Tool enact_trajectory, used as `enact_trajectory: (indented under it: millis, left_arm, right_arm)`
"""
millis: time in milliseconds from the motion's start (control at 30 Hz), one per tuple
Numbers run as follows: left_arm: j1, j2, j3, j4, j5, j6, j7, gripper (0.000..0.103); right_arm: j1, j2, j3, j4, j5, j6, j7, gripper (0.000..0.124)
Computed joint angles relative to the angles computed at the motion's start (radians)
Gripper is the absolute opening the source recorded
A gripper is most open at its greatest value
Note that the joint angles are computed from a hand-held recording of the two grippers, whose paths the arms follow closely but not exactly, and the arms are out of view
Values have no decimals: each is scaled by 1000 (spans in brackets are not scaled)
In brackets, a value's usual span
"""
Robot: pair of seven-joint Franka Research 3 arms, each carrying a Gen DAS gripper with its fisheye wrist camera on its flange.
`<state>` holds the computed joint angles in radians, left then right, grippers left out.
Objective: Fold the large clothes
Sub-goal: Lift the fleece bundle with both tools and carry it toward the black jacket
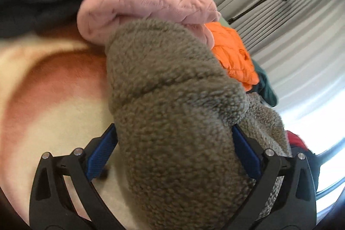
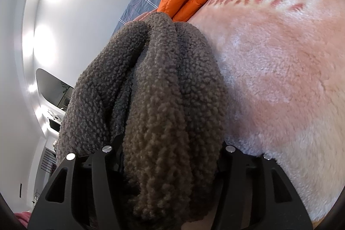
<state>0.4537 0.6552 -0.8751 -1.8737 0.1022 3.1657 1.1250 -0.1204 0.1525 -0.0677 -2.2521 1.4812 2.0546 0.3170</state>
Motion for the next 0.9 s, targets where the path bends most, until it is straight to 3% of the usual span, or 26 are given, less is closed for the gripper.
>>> enact_trajectory:
  millis: [67,133,233,433,567,700,800,900]
  left_arm:
    - [67,85,-87,12,9,2,34,101]
    - [61,99,-84,19,27,15,38,101]
    - [-48,26,40,26,53,47,5,100]
    - [-109,-21,109,12,127,93,-21,80]
    - [-167,-80,186,-41,162,187,-77,71]
    - [-234,-164,262,-103,170,271,-133,62]
    - [-366,-268,393,-165,112,322,-144,61]
    - [-463,-364,480,-252,64,395,-143,60]
  right_arm:
    - [0,1,0,0,0,0,-1,57]
    - [0,0,0,0,0,0,0,57]
    - [0,0,1,-1,1,0,1,57]
    - [-1,0,1,-1,5,-8,-2,54]
    - [-5,-35,0,-40,68,-18,-42,39]
    - [10,-118,-14,-92,101,-6,-108,34]
    - [20,-180,-30,-120,93,-24,-119,33]
    - [30,-231,-48,-150,87,-34,-131,33]
